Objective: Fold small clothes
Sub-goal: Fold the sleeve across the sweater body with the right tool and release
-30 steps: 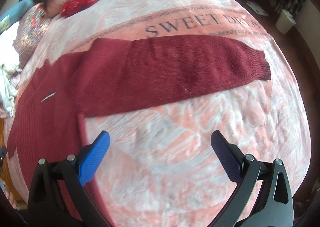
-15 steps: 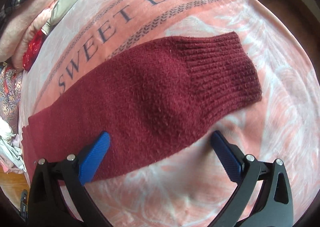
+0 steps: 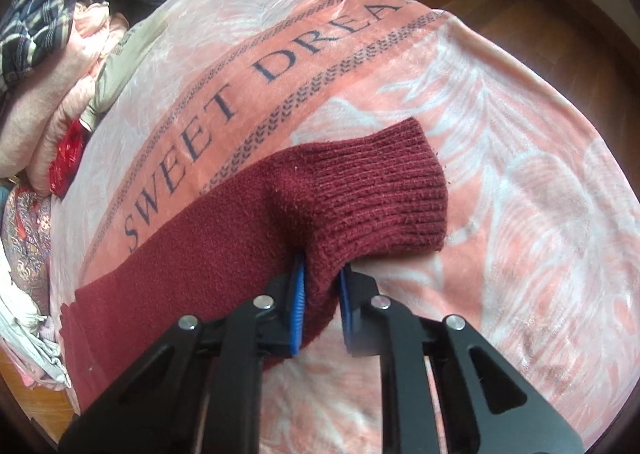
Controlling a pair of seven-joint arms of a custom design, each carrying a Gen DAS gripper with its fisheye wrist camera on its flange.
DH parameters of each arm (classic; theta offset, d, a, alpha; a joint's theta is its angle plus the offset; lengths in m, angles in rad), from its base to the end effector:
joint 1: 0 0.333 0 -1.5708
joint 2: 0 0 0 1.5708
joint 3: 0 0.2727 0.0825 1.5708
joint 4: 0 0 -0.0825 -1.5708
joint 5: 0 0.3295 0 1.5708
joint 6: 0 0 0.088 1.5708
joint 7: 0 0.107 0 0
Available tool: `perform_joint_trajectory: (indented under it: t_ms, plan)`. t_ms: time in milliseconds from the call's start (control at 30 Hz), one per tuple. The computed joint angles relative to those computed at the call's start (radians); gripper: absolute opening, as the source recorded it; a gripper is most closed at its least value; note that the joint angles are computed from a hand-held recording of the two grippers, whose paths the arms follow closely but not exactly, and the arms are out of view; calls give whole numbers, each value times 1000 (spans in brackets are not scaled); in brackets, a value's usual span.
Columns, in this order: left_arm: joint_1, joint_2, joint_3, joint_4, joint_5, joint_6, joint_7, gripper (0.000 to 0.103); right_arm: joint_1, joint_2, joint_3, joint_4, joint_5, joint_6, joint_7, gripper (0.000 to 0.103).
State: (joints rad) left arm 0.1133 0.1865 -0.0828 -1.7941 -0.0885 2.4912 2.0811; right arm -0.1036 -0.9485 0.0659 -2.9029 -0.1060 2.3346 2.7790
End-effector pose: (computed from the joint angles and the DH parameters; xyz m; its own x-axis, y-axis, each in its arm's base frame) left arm 0.5953 0.0217 0.4800 -0.3656 -0.9181 -0.1529 -0.7901 0.3930 -0.4705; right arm 0.2842 -0.0143 0.4452 -0.8798 -0.3805 -0.2850 -0.3074 0.9126 -0.2697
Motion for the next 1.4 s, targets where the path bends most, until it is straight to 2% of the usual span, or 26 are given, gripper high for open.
perform_joint_trajectory:
  t_ms: [133, 233, 333, 567, 700, 800, 833, 900, 933, 967, 1000, 1067, 1100, 1133, 1167, 1267, 1400]
  plan:
    - [9, 27, 9, 39, 14, -20, -5, 99, -1, 96, 108, 128, -97, -71, 29, 9]
    - [21, 54, 15, 82, 18, -38, -10, 99, 18, 266, 179, 297, -209, -103, 39, 9]
    - [34, 81, 20, 121, 23, -58, -18, 99, 53, 412, 221, 450, -286, -149, 36, 9]
    - [64, 134, 21, 208, 17, -110, -24, 99, 170, 752, 243, 762, -368, -118, 13, 9]
    - [75, 141, 16, 223, 8, -126, -12, 99, 251, 944, 235, 945, -354, -95, -22, 9]
    - [79, 136, 13, 216, 3, -132, 4, 99, 313, 1078, 222, 1076, -368, -137, -52, 9]
    - [79, 134, 12, 212, 1, -134, 9, 99, 331, 1112, 217, 1107, -355, -147, -73, 10]
    - [76, 129, 12, 201, 3, -131, 15, 99, 355, 1160, 207, 1139, -313, -130, -122, 20]
    - [74, 128, 12, 196, 7, -130, 16, 99, 372, 1169, 202, 1143, -305, -124, -130, 25]
    - [72, 127, 13, 192, 10, -132, 16, 99, 376, 1172, 199, 1138, -275, -92, -169, 42]
    - [69, 127, 13, 188, 13, -133, 16, 99, 377, 1158, 195, 1110, -247, -39, -200, 51]
    - [64, 125, 13, 176, 21, -134, 14, 99, 383, 1119, 181, 1051, -195, 71, -239, 53]
    - [59, 123, 14, 168, 28, -134, 10, 99, 363, 1095, 188, 1001, -86, 170, -321, 61]
    - [56, 122, 13, 164, 32, -137, 8, 99, 344, 1063, 200, 949, 6, 246, -380, 61]
    - [53, 119, 11, 160, 31, -144, 7, 99, 359, 1035, 177, 919, 29, 278, -378, 61]
    - [49, 113, -6, 169, -8, -203, 10, 99, 388, 975, 123, 875, -14, 277, -308, 61]
    - [21, 86, -39, 159, -77, -275, 13, 99, 409, 900, 60, 802, -50, 233, -211, 61]
